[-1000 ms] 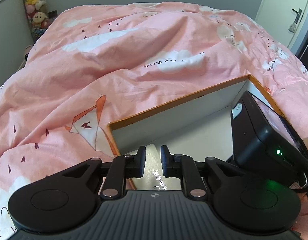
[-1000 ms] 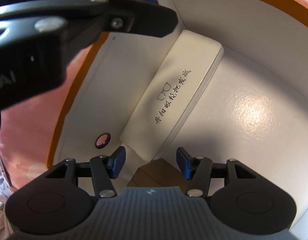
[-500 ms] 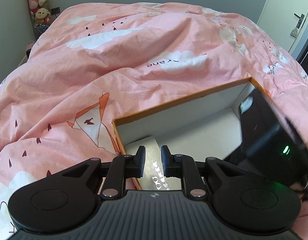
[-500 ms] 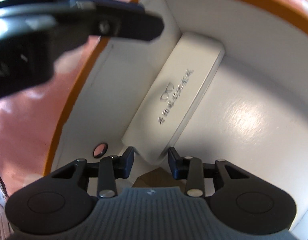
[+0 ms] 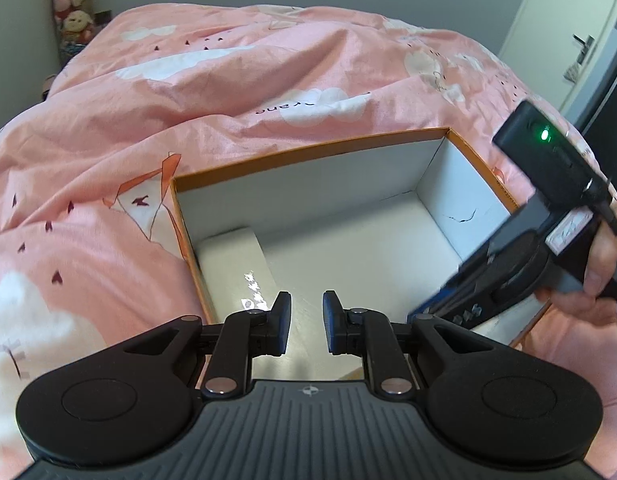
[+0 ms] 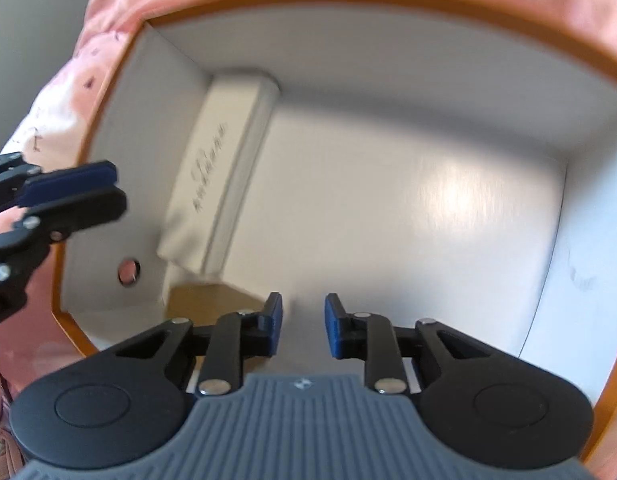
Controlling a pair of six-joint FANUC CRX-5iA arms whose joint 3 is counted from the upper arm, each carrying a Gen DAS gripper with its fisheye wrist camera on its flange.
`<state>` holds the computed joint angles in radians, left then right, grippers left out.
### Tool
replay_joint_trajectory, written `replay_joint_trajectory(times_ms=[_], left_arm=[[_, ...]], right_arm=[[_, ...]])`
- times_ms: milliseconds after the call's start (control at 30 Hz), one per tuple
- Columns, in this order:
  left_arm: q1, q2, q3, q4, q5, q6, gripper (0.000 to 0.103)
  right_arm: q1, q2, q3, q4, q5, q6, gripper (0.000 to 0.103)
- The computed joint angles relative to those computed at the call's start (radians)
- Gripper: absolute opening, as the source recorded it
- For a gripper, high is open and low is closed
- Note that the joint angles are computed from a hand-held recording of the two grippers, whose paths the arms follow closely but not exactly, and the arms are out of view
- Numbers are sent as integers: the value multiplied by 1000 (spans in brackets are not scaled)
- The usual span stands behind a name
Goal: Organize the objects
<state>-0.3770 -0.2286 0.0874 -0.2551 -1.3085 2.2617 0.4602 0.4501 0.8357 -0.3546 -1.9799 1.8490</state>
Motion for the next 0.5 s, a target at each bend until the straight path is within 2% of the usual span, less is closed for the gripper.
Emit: replay_joint_trajectory(times_ms=[167,267,333,500], left_arm=[[-112,23,41,-116,-34,158,25],[-159,37,59,-169,-76,216,25],[-186,38,65,-203,-99,245,25],[-221,14,58,-250,-118,308,28]], right_arm=[[8,-58,-86,-31,12,-9,20],[7,-75,-98,-52,9,-12,20],[23,-100,-143,-59,43,-12,20],[60,-134,-192,-65,75,-14,20]])
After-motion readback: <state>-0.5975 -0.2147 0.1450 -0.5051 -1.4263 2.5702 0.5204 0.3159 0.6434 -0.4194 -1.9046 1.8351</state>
